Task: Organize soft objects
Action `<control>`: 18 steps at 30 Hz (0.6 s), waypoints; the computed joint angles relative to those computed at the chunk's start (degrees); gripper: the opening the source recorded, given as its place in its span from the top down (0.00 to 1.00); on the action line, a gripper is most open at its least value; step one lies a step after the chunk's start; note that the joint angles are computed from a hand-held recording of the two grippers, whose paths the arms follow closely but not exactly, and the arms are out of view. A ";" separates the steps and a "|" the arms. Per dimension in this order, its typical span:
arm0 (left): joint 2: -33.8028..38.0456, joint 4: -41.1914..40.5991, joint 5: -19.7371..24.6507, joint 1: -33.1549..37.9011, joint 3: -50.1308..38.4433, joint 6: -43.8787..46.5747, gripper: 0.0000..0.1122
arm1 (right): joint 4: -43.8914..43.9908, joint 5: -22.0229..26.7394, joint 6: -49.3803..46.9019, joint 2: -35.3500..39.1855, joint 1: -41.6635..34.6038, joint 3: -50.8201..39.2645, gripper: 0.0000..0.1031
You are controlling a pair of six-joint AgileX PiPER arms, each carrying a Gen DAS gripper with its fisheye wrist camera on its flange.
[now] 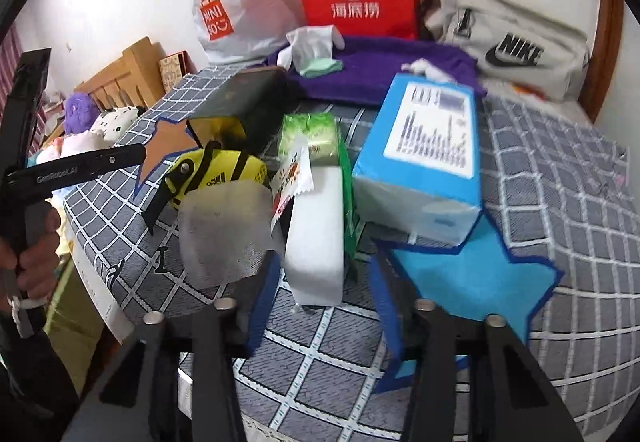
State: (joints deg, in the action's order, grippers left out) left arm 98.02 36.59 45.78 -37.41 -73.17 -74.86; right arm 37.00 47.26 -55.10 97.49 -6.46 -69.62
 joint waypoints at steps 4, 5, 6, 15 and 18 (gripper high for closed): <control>0.14 -0.35 -0.92 0.20 0.49 1.43 0.36 | 1.90 0.82 -3.73 -1.48 -1.28 0.97 0.73; 0.25 -0.44 -0.87 0.16 0.63 1.83 0.36 | 2.26 2.13 -4.94 -2.17 -2.19 1.00 0.73; 0.40 -0.75 -0.81 0.21 0.73 2.35 0.36 | 2.34 3.21 -5.64 -2.60 -3.00 0.86 0.73; 0.28 -4.17 -5.56 0.87 2.78 6.15 0.35 | 3.52 7.57 -11.46 -5.25 -11.65 1.25 0.73; 2.16 -4.99 -4.80 0.72 1.59 7.21 0.35 | 3.89 6.75 -10.94 -4.48 -13.65 0.72 0.72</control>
